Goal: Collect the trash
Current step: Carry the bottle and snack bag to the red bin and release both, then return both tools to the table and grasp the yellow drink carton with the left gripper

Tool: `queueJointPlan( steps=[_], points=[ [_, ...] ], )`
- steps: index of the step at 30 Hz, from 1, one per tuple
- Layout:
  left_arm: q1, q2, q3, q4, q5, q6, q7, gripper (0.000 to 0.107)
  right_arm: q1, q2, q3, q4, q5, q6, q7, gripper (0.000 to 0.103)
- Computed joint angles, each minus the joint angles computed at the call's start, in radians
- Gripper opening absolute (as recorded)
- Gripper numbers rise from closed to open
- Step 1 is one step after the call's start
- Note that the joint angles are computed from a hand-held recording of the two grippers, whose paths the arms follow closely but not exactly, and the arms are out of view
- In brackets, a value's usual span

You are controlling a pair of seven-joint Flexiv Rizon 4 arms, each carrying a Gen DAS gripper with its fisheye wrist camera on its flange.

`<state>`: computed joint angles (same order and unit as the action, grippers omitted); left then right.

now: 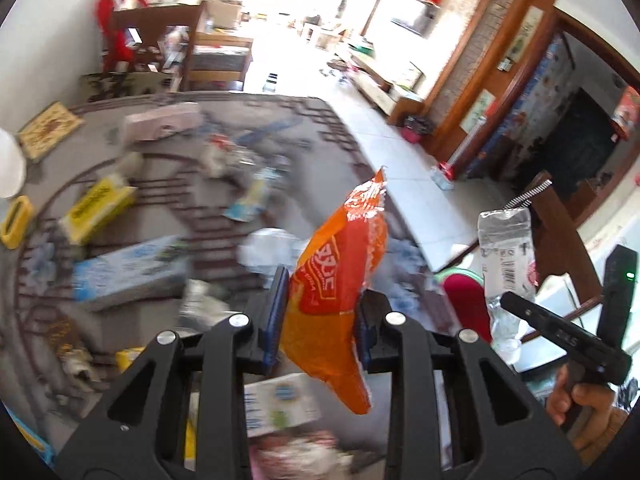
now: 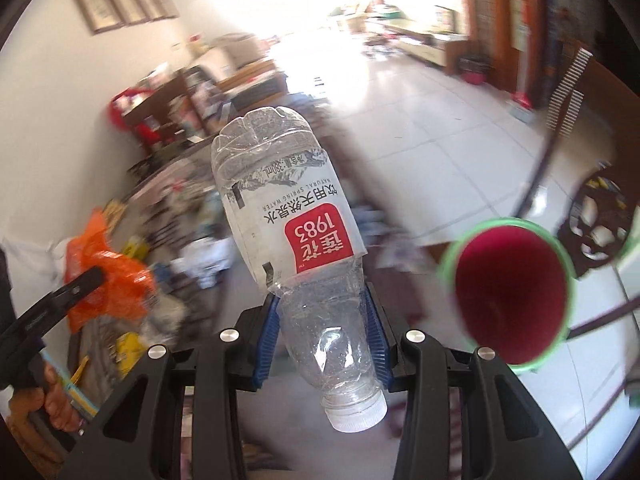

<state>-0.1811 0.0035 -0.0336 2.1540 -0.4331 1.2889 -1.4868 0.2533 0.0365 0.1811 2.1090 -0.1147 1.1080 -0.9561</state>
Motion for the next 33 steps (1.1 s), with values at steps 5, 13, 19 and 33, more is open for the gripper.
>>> queueJointPlan(
  steps=[5,13,19,33],
  points=[
    [-0.041,-0.079,-0.055,-0.082,0.016,-0.012,-0.040,0.029,-0.081,-0.015,-0.062,0.037,-0.055,-0.075,0.015,0.039],
    [-0.102,-0.195,-0.103,-0.216,0.072,-0.069,-0.099,0.029,-0.167,-0.164,-0.111,-0.014,0.024,-0.206,-0.113,0.039],
    [-0.137,-0.285,-0.122,-0.324,0.112,-0.115,-0.125,0.029,-0.200,-0.225,-0.111,-0.069,0.074,-0.230,-0.172,0.045],
    [-0.193,-0.561,-0.219,-0.633,0.070,-0.235,0.035,0.029,-0.262,-0.062,-0.139,-0.002,0.000,-0.110,-0.111,0.064]
  ],
)
